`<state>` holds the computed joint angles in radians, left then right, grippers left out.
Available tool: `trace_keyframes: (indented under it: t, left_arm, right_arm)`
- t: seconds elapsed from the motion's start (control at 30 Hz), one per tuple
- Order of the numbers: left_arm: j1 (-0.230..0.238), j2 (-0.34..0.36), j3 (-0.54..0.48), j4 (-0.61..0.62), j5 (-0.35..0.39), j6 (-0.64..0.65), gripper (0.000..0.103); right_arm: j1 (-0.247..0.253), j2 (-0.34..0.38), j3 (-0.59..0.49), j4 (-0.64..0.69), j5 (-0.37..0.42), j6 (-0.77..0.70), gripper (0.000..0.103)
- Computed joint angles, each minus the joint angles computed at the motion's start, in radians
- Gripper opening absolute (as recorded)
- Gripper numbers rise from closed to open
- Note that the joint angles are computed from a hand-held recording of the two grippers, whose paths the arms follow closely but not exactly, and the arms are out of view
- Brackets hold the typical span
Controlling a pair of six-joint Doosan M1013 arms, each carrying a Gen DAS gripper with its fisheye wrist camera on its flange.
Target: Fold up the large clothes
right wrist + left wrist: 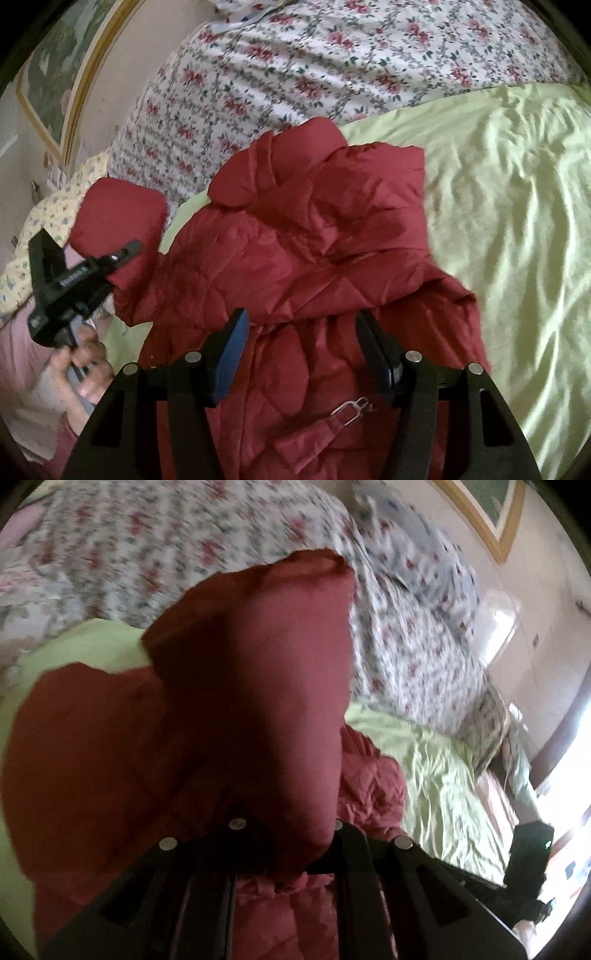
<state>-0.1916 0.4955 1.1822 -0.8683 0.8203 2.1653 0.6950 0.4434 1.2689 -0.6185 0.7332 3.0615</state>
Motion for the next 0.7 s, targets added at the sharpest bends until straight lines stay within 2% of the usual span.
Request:
trace_keyframes:
  t: [0.23,0.3,0.37,0.5,0.6,0.7]
  left_arm:
    - [-0.066,0.040,-0.029,0.062,0.047,0.024,0.009]
    - [-0.080,0.050,-0.033,0.085,0.058,0.028,0.013]
    - [-0.088,0.057,-0.032,0.097,0.072,0.032,0.023]
    - [-0.097,0.056,-0.011,0.101,0.070,0.051,0.028]
    - [-0.092,0.057,-0.011,0.087,0.091,0.054,0.028]
    - [-0.092,0.058,-0.009,0.080,0.104,0.071,0.039]
  right_arm:
    - [-0.018,-0.024,0.040,-0.024,-0.042,0.064,0.063]
    - [-0.023,-0.033,0.054,-0.039,-0.054,0.094,0.063]
    - [-0.028,-0.039,0.065,-0.049,-0.064,0.117,0.063]
    - [-0.043,-0.048,0.081,-0.054,-0.091,0.149,0.063]
    - [-0.059,-0.045,0.085,-0.047,-0.141,0.160,0.063]
    - [-0.079,-0.034,0.081,-0.027,-0.215,0.166,0.063]
